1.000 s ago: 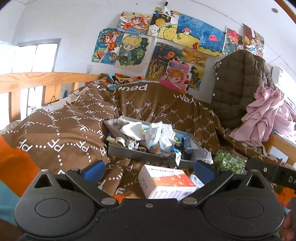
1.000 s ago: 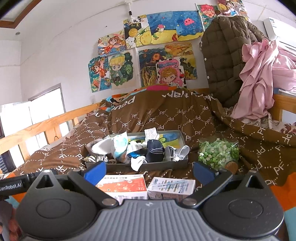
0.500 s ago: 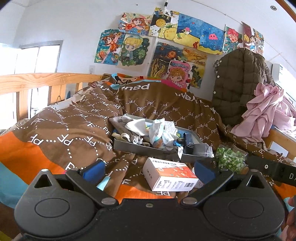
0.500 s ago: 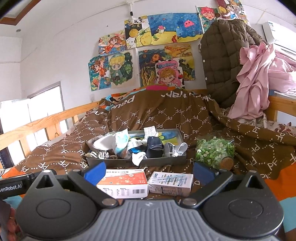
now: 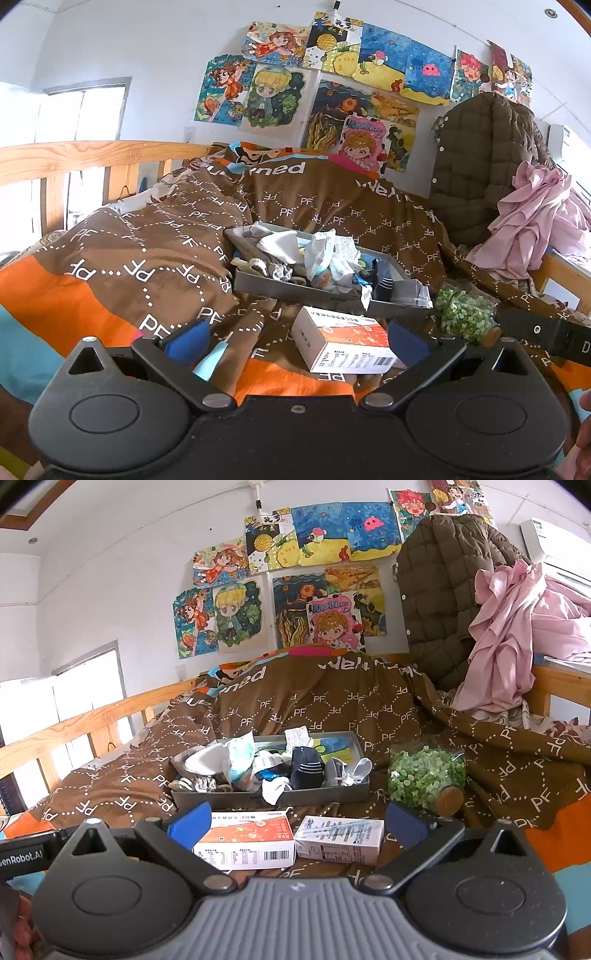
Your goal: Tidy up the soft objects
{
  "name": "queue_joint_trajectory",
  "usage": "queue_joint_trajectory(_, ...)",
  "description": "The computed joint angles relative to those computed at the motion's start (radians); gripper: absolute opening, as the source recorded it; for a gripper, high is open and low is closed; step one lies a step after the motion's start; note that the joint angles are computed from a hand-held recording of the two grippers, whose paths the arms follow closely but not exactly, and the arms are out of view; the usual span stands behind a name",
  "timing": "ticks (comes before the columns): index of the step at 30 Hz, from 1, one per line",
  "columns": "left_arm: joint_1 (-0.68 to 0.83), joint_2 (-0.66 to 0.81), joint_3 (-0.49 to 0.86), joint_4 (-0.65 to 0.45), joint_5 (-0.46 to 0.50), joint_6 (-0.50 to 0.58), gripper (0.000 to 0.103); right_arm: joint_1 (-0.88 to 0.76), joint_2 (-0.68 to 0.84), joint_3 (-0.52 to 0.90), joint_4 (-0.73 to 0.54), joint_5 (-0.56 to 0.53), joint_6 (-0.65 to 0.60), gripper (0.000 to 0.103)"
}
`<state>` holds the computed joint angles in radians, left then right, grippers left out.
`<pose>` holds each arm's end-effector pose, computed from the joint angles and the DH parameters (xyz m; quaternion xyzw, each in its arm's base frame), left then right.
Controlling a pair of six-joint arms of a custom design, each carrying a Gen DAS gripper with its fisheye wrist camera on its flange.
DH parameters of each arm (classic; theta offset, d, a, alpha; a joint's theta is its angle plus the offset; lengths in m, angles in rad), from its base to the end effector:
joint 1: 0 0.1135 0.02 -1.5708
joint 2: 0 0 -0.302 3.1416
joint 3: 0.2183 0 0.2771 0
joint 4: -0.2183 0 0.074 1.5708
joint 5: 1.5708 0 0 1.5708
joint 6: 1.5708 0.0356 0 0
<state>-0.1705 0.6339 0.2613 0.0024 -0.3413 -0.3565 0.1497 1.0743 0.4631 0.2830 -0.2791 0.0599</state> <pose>0.1506 -0.0138 0.2109 -0.1710 0.8008 -0.0097 0.5740 0.2305 0.0447 0.2381 -0.1170 0.8008 0.1728 0.5614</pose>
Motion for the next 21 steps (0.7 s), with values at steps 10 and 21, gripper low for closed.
queue_joint_trajectory(10,-0.010,0.004,-0.002,-0.017,-0.018,-0.011,0.102,0.015,0.017,0.010,-0.036,0.014,-0.011,0.103)
queue_joint_trajectory(21,-0.015,0.062,0.007,-0.026,-0.024,-0.045,0.102,0.045,0.055,0.043,-0.104,0.038,-0.036,0.103)
